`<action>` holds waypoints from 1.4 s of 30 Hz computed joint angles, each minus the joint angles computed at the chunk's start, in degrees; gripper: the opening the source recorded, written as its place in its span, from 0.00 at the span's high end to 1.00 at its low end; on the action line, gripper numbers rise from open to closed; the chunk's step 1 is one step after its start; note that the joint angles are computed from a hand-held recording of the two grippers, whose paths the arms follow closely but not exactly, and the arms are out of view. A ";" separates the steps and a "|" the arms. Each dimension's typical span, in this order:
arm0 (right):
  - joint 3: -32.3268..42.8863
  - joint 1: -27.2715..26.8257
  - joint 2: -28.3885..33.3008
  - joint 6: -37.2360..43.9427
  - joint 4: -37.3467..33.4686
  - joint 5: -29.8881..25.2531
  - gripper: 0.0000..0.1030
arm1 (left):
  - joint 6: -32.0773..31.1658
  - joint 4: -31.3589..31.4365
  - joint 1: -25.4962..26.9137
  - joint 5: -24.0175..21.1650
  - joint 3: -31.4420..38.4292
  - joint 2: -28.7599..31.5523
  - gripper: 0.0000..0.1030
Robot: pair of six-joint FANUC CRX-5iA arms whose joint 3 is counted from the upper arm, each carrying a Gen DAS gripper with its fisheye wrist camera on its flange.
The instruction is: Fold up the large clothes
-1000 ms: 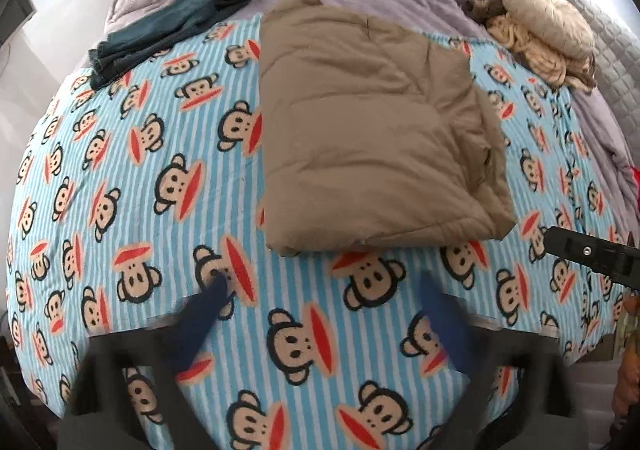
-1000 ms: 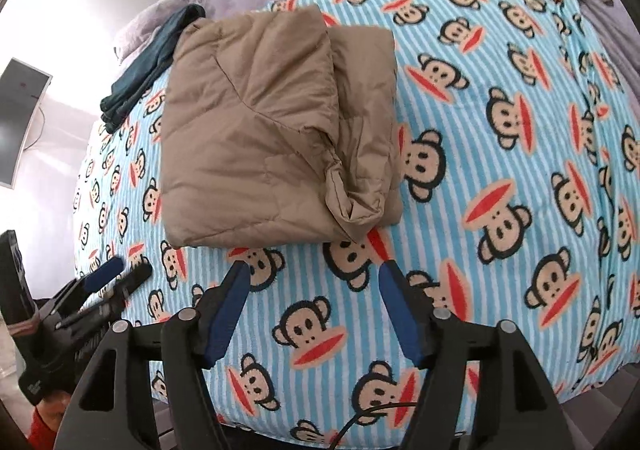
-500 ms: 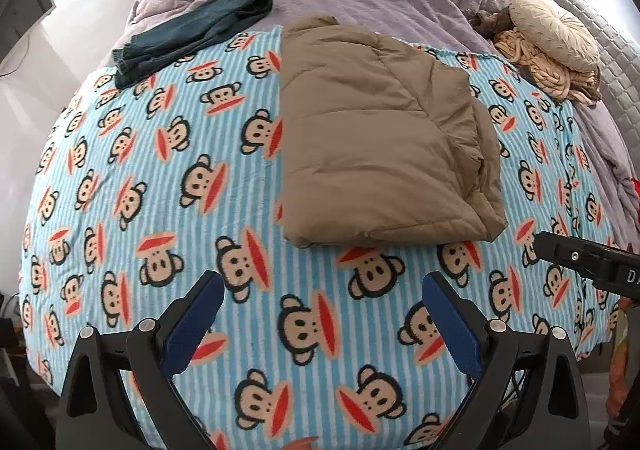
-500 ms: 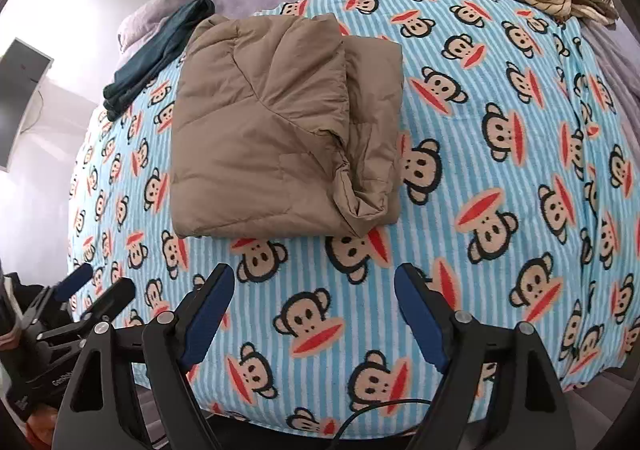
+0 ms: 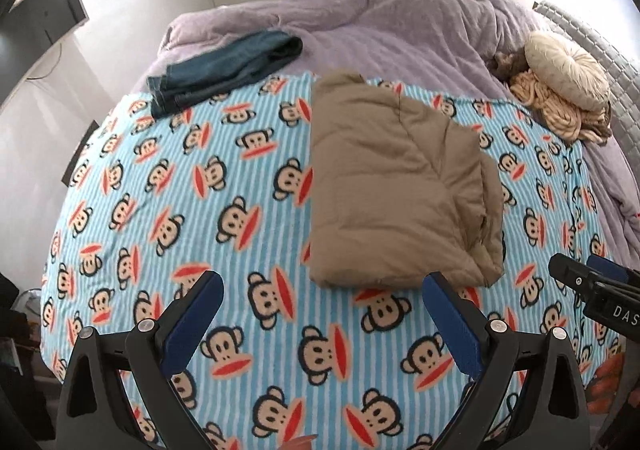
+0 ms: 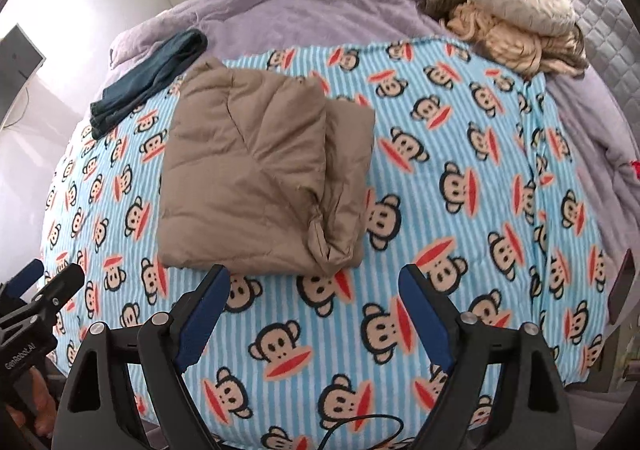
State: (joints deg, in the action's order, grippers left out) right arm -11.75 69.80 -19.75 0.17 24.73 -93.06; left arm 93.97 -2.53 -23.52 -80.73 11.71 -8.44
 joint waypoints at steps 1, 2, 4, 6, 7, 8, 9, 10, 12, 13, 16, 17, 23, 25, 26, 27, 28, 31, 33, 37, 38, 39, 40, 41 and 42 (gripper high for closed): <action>0.37 0.28 0.19 -0.20 0.64 -0.43 0.14 | 0.40 -0.52 -0.26 -0.14 0.53 0.05 0.03; 0.61 0.62 0.34 -0.54 1.17 -0.94 0.14 | 0.88 -1.17 -0.56 -0.23 1.04 0.04 0.03; 1.13 1.12 0.61 -0.94 2.46 -1.81 0.14 | 1.64 -1.94 -0.97 -0.31 1.77 -0.08 0.03; 1.33 1.57 0.49 -1.43 3.32 -2.02 0.14 | 2.13 -1.99 -1.06 -0.29 2.11 -0.29 0.03; 1.41 1.72 0.43 -1.60 3.61 -2.10 0.14 | 1.96 -1.54 -0.89 -0.30 2.19 -0.31 0.03; 1.53 1.84 0.38 -1.70 4.01 -2.19 0.14 | 2.09 -1.54 -0.96 -0.35 2.24 -0.39 0.03; 1.62 2.02 0.40 -1.85 4.41 -2.29 0.14 | 2.30 -1.85 -1.14 -0.38 2.40 -0.44 0.03; 1.67 2.17 0.42 -1.93 4.86 -2.34 0.14 | 2.40 -2.20 -1.31 -0.36 2.48 -0.55 0.03; 1.93 2.50 0.64 -1.82 5.46 -2.71 0.14 | 2.44 -2.60 -1.55 -0.42 2.71 -0.64 0.03; 2.01 2.68 0.73 -1.77 5.76 -2.87 0.14 | 2.68 -2.82 -1.73 -0.52 2.82 -0.67 0.03; 2.50 3.16 1.33 -1.24 6.67 -3.64 0.14 | 3.41 -3.05 -1.60 -0.73 3.08 -0.82 0.03; 2.64 3.19 1.45 -1.06 6.79 -3.71 0.14 | 3.64 -3.08 -1.53 -0.78 3.17 -0.82 0.03; 2.92 3.12 1.63 -0.79 6.94 -3.83 0.14 | 4.24 -3.77 -1.60 -1.08 3.84 -0.73 0.03; 2.92 3.05 1.56 -0.65 6.85 -3.68 0.14 | 4.17 -3.73 -1.57 -1.04 3.91 -0.76 0.03; 3.00 3.06 1.63 -0.67 6.82 -3.77 0.14 | 4.18 -3.67 -1.55 -0.99 3.87 -0.79 0.03; 3.01 3.16 1.66 -0.85 6.85 -3.85 0.14 | 4.19 -3.69 -1.57 -0.97 3.89 -0.80 0.03; 3.01 3.25 1.64 -0.99 6.93 -3.82 0.14 | 4.24 -3.81 -1.67 -1.00 3.99 -0.76 0.03; 2.94 3.32 1.65 -1.13 7.00 -3.86 0.14 | 4.23 -3.89 -1.77 -1.03 4.21 -0.65 0.03; 2.88 3.33 1.62 -1.07 6.96 -3.85 0.14 | 4.42 -4.05 -1.88 -1.05 4.22 -0.65 0.03; 2.77 3.48 1.55 -1.32 6.93 -3.95 0.14 | 4.21 -3.96 -1.80 -1.09 4.23 -0.61 0.03; 2.81 3.52 1.57 -1.42 6.88 -3.99 0.14 | 4.21 -3.96 -1.77 -1.06 4.19 -0.63 0.03; 2.78 3.53 1.56 -1.43 6.84 -3.97 0.14 | 4.34 -3.98 -1.79 -1.05 4.14 -0.65 0.03; 2.84 3.53 1.58 -1.38 6.80 -4.00 0.14 | 4.32 -3.89 -1.74 -1.15 4.23 -0.58 0.03; 3.19 3.12 1.80 -0.91 6.70 -3.91 0.14 | 4.31 -3.78 -1.71 -1.13 4.19 -0.60 0.03; 3.62 2.81 2.09 -0.56 6.66 -3.86 0.14 | 4.34 -3.82 -1.73 -1.14 4.19 -0.60 0.03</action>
